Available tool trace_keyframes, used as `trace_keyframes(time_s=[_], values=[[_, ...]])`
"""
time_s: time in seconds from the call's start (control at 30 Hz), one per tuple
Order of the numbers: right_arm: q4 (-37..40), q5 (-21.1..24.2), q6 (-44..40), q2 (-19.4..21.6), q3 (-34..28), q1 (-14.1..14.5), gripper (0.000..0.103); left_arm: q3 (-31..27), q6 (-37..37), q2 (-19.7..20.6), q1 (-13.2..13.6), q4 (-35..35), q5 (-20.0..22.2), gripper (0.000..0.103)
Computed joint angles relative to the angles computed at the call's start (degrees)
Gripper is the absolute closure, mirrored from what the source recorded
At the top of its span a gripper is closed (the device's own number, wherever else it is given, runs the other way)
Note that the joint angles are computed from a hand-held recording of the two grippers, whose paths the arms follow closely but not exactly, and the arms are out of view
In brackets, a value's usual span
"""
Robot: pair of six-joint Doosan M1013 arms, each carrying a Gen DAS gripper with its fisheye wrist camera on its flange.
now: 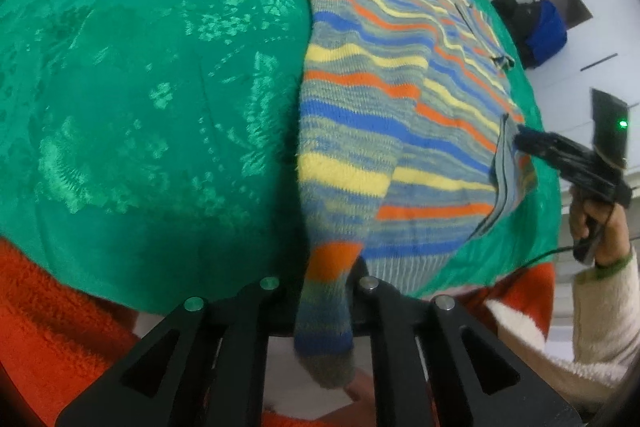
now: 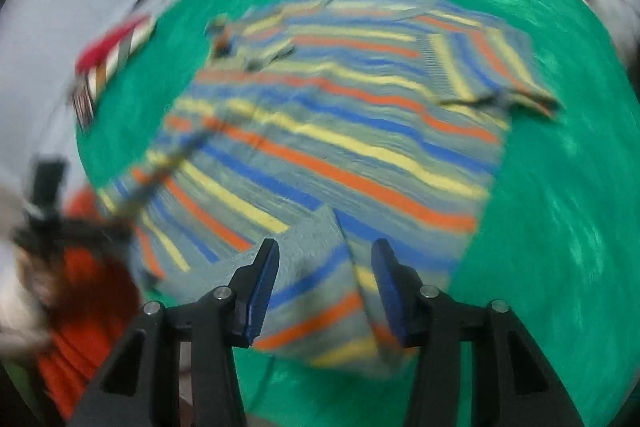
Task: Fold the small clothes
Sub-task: 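Grasp the sweater hem with the left gripper while the right gripper holds it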
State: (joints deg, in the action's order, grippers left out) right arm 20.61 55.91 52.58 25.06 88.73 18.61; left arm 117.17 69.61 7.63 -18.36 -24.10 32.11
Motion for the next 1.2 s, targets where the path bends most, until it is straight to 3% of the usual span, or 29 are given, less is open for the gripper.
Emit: trace_keyframes(time_s=[0.03, 0.07, 0.1, 0.2, 0.27, 0.4, 0.53, 0.6, 0.67, 0.8, 0.87, 0.93, 1.07, 1.2], values=[[-0.5, 0.4, -1.3, 0.3, 0.3, 0.0, 0.079, 0.2, -0.2, -0.2, -0.1, 0.2, 0.2, 0.094], [-1.0, 0.5, -2.4, 0.2, 0.7, 0.3, 0.092, 0.5, 0.0, -0.3, -0.1, 0.0, 0.2, 0.093], [-0.1, -0.3, -4.1, -0.3, 1.5, 0.1, 0.098, 0.7, 0.5, -0.4, -0.1, -0.4, 0.2, 0.094], [7.1, 1.3, -13.3, -4.8, 5.6, -2.0, 0.098, 0.8, 2.9, 0.2, -0.2, -2.1, 0.6, 0.094], [7.9, 2.4, -17.8, -7.8, 8.6, -3.3, 0.098, 0.6, 3.8, 0.9, -0.3, -2.5, 0.9, 0.094], [5.0, 1.3, -14.3, -11.6, 13.8, -5.7, 0.094, 0.3, 3.7, 1.1, -0.4, -1.8, 1.3, 0.094], [10.7, 1.5, -8.1, -12.5, 16.6, -10.4, 0.057, 0.7, 3.4, 0.9, -0.5, -1.9, 0.9, 0.094], [20.2, 4.3, -6.2, -11.8, 18.0, -13.5, 0.055, 0.7, 3.0, 0.8, -0.7, -1.4, 1.0, 0.094], [25.8, 6.1, -3.9, -10.4, 18.9, -14.6, 0.055, 0.6, 2.9, 0.9, -1.1, -0.8, 1.1, 0.094], [20.6, 2.1, 1.6, -8.4, 19.1, -12.0, 0.054, 0.2, 3.4, 1.2, -1.3, 0.1, 1.6, 0.099], [20.1, 4.0, 0.5, -6.6, 18.3, -10.6, 0.056, 0.3, 5.7, 0.8, -0.7, -2.4, 2.1, 0.101], [17.2, 5.2, 0.1, -6.3, 17.5, -9.2, 0.099, 0.9, 9.4, -0.6, 0.4, -5.6, 3.4, 0.102], [14.2, 7.1, 0.7, -10.5, 16.5, -10.2, 0.099, 1.9, 12.6, -4.1, 1.8, -6.7, 6.1, 0.102], [6.7, 6.8, 6.6, -11.9, 16.0, -10.4, 0.099, 0.5, 11.0, -2.5, 0.8, -2.1, 9.7, 0.102]])
